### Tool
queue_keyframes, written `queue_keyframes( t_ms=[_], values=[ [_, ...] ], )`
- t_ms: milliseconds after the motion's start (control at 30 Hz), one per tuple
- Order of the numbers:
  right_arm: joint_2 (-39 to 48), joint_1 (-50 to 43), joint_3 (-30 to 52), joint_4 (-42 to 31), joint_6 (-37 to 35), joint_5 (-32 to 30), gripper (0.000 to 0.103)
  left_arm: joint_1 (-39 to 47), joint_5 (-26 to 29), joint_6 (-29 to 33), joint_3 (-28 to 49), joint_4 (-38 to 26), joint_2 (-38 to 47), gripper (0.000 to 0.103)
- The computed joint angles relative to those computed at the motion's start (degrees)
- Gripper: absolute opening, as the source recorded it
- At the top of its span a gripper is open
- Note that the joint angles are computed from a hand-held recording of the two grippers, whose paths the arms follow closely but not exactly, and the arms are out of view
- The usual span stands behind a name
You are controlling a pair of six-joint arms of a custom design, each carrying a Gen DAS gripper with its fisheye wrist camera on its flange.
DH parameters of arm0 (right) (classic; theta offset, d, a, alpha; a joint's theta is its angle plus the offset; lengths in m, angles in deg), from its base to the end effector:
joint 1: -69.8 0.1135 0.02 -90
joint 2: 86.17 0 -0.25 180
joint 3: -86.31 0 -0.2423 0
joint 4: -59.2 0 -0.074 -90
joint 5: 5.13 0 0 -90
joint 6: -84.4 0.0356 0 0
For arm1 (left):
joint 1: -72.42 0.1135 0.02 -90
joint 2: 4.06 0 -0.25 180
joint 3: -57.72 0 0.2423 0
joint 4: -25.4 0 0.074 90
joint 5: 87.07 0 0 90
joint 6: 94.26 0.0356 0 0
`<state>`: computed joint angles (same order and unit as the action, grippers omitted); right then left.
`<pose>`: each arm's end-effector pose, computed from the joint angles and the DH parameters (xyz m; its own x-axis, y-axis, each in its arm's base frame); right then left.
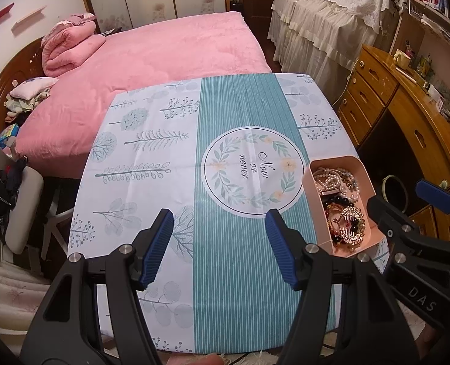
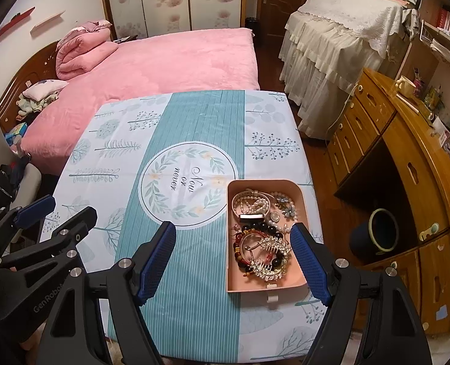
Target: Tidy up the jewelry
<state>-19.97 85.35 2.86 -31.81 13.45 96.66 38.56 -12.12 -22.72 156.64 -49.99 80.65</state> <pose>0.1768 0.0417 0.3698 -0.8480 0.0957 -0.5213 0.1172 0.9931 -0.0084 0.2411 -0.1506 0.3270 -0.8276 0.1870 -0.5293 0.1814 0.9814 0.0632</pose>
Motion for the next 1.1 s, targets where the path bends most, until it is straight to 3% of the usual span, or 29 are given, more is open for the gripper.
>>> queue_keyframes(
  t_ms=[1100],
  values=[
    [0.4, -0.1, -1.8, 1.1, -0.7, -1.1, 0.079, 1.6, 0.9, 1.1, -1.2, 0.0, 0.0, 0.060]
  ],
)
